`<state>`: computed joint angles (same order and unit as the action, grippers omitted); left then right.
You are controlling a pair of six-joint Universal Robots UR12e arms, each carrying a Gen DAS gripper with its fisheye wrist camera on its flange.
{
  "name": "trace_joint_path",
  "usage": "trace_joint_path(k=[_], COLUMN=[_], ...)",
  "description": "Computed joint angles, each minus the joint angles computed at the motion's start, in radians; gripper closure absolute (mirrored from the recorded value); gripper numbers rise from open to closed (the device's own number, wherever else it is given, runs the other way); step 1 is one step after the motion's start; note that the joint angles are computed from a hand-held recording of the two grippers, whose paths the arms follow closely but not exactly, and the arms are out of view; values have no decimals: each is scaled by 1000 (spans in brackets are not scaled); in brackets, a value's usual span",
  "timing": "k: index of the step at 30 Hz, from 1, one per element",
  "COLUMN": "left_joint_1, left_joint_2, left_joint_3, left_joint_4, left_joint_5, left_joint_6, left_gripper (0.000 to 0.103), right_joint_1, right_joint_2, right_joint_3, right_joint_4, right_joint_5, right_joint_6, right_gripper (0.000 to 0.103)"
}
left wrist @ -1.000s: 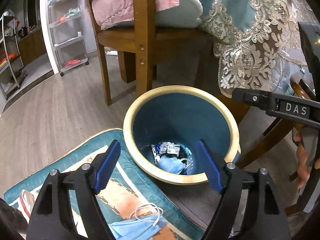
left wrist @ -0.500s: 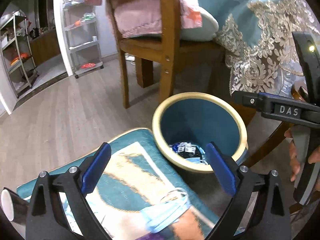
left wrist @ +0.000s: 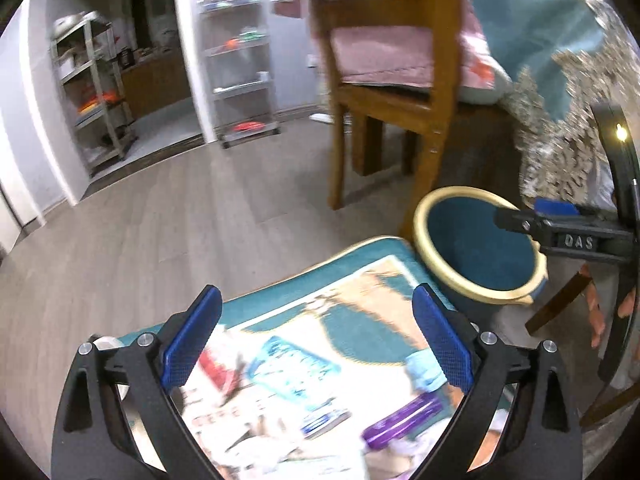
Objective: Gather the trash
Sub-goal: 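Return both tools to the cushion and grasp another blue mask with the right tool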
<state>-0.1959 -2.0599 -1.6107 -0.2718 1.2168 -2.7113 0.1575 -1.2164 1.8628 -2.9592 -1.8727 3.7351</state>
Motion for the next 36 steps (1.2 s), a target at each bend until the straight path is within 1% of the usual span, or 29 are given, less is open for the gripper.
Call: trace_joint_path(k=[3,6,9,11,14,17,19,21,22,25,30,33,35,36], left_joint_1=[24,36,47,49,54,57,59,64,64,57,51,46,44,42], left_joint_2=[2,1,1,-2,-6,-9,-11,-15,-20,-30,-56,-67,-75,-80], left_joint_3=[-1,-4,-9,-10,-4,7,10,10,17,17,35,42,49,53], left_joint_4=[6,9,11,14,1,-31,-31,-31,-53,-61,-137,-140,-144,-149], left_joint_5=[16,41,64,87,99,100,106,87,81,114,130,149,151,146], left_joint_6=[-33,-28,-24,-20,-34,-59,-79,-109,-113,-78,-87,-79,-94,-102], left_gripper=[8,8,8,8,8,8,8,7,7,7,7,7,7,7], right_joint_1=[1,6,13,20,24,32,36,33,31,31,32,30,27,27], right_joint_2=[6,9,12,14,19,31,44,50,53,64,82,90,94,96], right_joint_3=[-12,-14,-14,-18,-19,-38,-57,-59,-59,-66,-81,-88,-88,-89], right_joint_4=[47,84,113,143,169,239,299,312,316,335,368,386,391,394], right_joint_5=[59,91,97,89,109,117,128,155,170,185,205,215,238,243], right_joint_6=[93,197,302,354,399,390,371,371,371,353,299,274,261,253], right_gripper=[7,7,7,7,7,7,7,7,7,7,9,15,25,28])
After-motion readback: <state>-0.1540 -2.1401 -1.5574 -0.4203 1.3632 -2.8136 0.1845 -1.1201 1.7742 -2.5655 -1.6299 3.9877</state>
